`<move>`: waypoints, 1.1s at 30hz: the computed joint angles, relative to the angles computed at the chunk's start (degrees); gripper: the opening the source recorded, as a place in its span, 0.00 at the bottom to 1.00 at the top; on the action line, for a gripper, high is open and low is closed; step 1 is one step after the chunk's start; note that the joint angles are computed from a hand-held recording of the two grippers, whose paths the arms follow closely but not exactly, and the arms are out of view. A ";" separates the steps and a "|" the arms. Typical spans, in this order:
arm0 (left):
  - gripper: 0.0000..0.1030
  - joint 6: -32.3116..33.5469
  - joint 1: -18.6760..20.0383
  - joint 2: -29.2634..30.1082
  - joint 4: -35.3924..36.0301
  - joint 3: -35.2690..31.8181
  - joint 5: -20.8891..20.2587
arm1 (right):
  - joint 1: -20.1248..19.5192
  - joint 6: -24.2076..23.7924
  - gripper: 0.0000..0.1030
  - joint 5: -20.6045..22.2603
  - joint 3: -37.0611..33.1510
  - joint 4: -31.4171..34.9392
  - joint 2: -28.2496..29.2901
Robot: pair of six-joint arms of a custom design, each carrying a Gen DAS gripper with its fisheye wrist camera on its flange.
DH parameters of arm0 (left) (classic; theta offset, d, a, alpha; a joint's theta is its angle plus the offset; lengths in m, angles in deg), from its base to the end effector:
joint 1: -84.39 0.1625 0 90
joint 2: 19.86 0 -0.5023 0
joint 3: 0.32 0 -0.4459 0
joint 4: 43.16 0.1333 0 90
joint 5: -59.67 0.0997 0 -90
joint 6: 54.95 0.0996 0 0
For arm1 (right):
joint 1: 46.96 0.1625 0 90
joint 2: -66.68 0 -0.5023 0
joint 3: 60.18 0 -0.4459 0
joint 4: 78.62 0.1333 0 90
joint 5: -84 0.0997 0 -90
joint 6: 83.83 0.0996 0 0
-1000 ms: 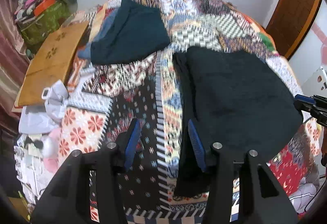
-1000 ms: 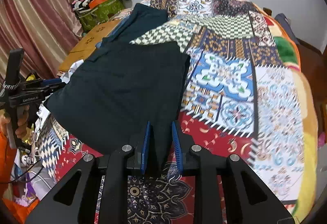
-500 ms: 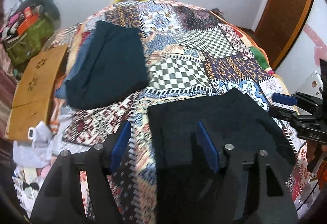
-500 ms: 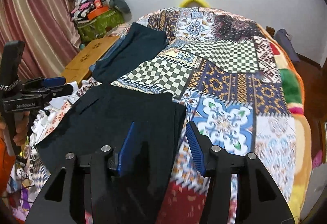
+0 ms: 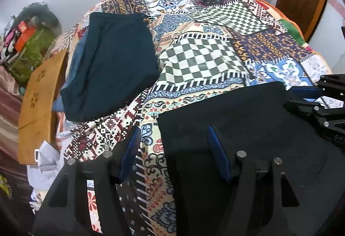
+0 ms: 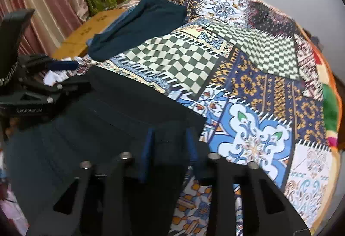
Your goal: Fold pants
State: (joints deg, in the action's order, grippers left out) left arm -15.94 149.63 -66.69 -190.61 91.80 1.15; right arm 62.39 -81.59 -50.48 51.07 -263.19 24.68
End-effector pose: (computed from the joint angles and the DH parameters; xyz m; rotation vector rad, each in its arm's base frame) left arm -0.1553 -0.7793 0.1499 1.2899 2.2193 -0.1815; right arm 0.2759 -0.5939 0.0600 0.1372 -2.3741 0.7039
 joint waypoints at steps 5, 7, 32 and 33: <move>0.64 -1.82 0.36 0.66 0.13 -1.07 0.89 | -0.61 1.10 0.23 0.23 0.43 -0.22 -0.04; 0.62 -1.66 0.23 0.31 0.02 -0.84 0.86 | -0.81 2.07 0.23 0.98 0.63 -0.01 -0.41; 0.86 -15.88 1.61 -7.01 18.59 -0.66 -8.53 | 3.79 9.46 0.68 1.24 6.37 -3.87 -3.30; 0.88 -17.18 1.98 -6.66 20.27 -1.47 -9.26 | 2.84 10.57 0.68 3.23 7.09 -4.79 -3.40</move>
